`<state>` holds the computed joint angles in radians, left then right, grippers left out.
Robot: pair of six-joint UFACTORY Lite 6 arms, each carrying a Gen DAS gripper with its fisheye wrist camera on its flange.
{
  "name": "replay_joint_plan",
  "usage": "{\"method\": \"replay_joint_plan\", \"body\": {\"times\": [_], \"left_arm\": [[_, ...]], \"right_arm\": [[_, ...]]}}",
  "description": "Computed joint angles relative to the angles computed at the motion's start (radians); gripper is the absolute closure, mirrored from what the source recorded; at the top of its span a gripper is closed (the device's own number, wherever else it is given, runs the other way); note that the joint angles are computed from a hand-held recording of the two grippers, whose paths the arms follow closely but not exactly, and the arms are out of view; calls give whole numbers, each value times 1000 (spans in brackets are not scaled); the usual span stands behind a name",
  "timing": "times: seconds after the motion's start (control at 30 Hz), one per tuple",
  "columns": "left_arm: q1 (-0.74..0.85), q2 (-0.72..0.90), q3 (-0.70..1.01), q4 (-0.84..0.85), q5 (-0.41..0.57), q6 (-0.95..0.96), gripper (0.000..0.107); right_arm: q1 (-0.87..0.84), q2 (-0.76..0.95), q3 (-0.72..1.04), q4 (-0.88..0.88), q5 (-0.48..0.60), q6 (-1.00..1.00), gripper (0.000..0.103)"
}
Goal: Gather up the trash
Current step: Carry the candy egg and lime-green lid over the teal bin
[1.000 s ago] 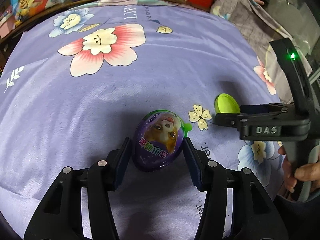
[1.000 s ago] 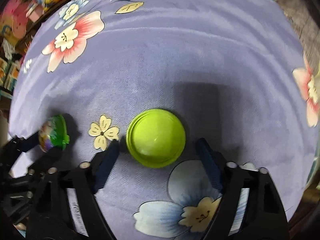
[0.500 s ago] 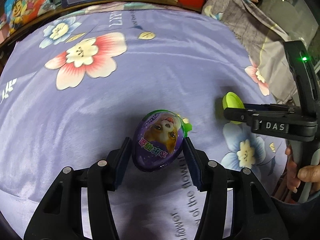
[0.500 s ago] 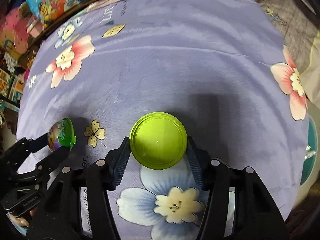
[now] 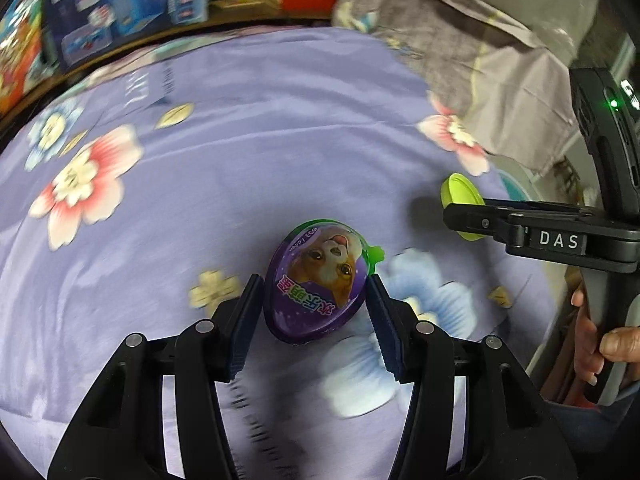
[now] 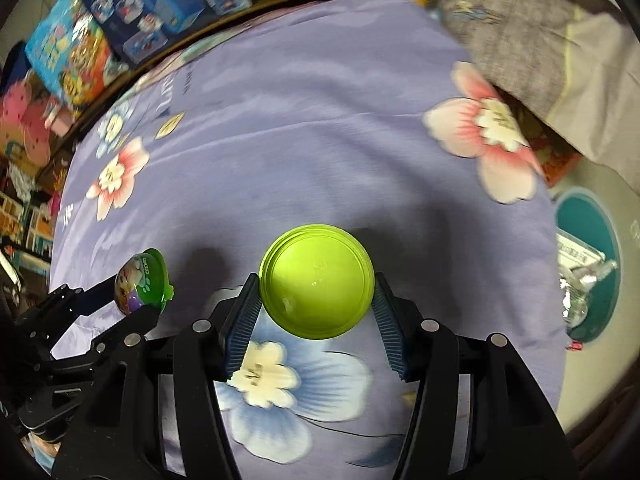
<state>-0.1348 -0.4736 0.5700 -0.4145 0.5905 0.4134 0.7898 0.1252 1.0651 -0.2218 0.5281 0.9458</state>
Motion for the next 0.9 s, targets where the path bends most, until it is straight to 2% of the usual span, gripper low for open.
{"method": "replay_joint_plan", "body": {"times": [0.2, 0.37, 0.5, 0.63, 0.8, 0.9], "left_arm": [[-323, 134, 111, 215, -87, -379, 53], [-530, 304, 252, 373, -113, -618, 53], [-650, 430, 371, 481, -101, -764, 53], [-750, 557, 507, 554, -68, -866, 53], [-841, 709, 680, 599, -16, -930, 53], [-881, 797, 788, 610, 19, -942, 53]], "right_arm": [[-134, -246, -234, 57, -36, -85, 50], [-343, -481, -435, 214, -47, -311, 50], [-557, -615, -551, 413, -27, -605, 50], [-838, -704, -631, 658, 42, -984, 50], [-1179, -743, -662, 843, 173, -1358, 50], [-1344, -738, -665, 896, 237, -1506, 50]]}}
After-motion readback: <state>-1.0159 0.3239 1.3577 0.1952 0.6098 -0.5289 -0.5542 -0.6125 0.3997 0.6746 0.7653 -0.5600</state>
